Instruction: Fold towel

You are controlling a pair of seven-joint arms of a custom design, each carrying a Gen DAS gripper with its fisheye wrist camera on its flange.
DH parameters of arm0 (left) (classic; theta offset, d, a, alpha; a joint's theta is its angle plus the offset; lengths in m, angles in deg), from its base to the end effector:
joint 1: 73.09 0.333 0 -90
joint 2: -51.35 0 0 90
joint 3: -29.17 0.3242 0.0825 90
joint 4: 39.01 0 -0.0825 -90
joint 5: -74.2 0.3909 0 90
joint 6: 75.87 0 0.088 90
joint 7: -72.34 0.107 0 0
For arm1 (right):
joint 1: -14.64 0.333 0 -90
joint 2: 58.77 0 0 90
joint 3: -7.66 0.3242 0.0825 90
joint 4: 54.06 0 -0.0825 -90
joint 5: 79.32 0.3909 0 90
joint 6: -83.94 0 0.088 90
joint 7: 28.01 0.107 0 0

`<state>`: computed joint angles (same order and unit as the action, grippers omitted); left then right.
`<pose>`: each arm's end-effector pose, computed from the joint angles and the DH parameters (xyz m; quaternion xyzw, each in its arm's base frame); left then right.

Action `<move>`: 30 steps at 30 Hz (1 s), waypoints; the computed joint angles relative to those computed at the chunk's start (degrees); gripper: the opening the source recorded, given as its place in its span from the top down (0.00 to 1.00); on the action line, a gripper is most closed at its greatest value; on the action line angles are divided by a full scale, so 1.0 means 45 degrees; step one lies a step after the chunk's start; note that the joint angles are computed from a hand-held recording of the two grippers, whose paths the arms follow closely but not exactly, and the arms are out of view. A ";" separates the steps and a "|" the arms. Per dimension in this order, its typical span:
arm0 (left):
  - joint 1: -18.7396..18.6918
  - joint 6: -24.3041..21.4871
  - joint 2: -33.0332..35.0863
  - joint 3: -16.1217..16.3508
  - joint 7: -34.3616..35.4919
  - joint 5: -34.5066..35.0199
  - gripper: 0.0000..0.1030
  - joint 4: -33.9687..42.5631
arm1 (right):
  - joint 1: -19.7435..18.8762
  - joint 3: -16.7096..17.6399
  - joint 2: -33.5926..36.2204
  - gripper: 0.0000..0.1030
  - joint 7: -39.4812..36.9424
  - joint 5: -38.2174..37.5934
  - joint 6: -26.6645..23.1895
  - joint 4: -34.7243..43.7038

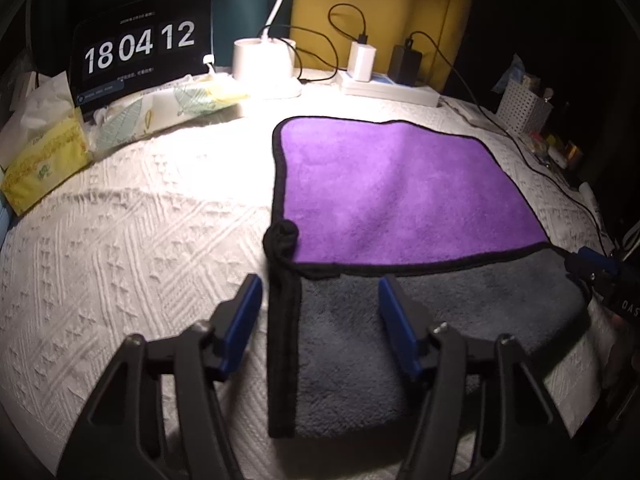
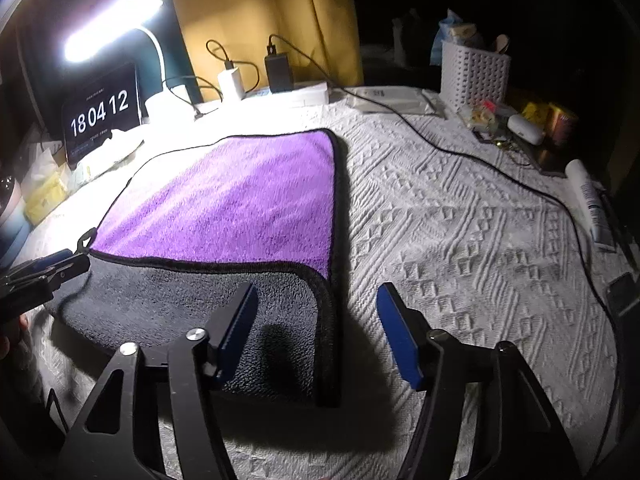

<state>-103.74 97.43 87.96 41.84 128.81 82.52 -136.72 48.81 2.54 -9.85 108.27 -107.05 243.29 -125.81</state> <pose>0.6836 -0.2628 0.3090 -0.6775 0.6489 -0.2879 0.1924 0.6853 0.4320 0.3227 -0.7055 0.6067 -0.2193 0.2933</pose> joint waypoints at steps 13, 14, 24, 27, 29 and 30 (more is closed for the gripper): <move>-0.0253 -0.0438 0.0073 0.0320 -0.0449 0.0764 0.71 0.0189 | -0.0381 0.0620 0.0268 0.73 -0.1438 0.0844 -0.0213 0.0290; -0.0242 -0.0419 0.0049 0.0310 -0.0484 0.0822 0.73 0.0159 | -0.0332 0.0582 0.0261 0.77 -0.1467 0.0838 -0.0267 0.0299; -0.0340 0.0040 -0.0284 0.0445 -0.0827 0.1101 0.91 -0.0305 | 0.0268 -0.0196 -0.0277 0.93 -0.0752 -0.0162 0.0133 -0.0305; -0.0516 0.0372 -0.0450 0.0637 -0.0852 0.1038 0.91 -0.0555 | 0.0391 -0.0339 -0.0445 0.94 -0.0459 -0.0422 0.0263 -0.0445; -0.0714 0.0540 -0.0542 0.0866 -0.0837 0.1009 0.91 -0.0671 | 0.0501 -0.0476 -0.0590 0.94 -0.0232 -0.0657 0.0340 -0.0556; -0.0843 0.0629 -0.0580 0.1016 -0.0844 0.0995 0.91 -0.0721 | 0.0542 -0.0523 -0.0632 0.94 -0.0145 -0.0766 0.0344 -0.0559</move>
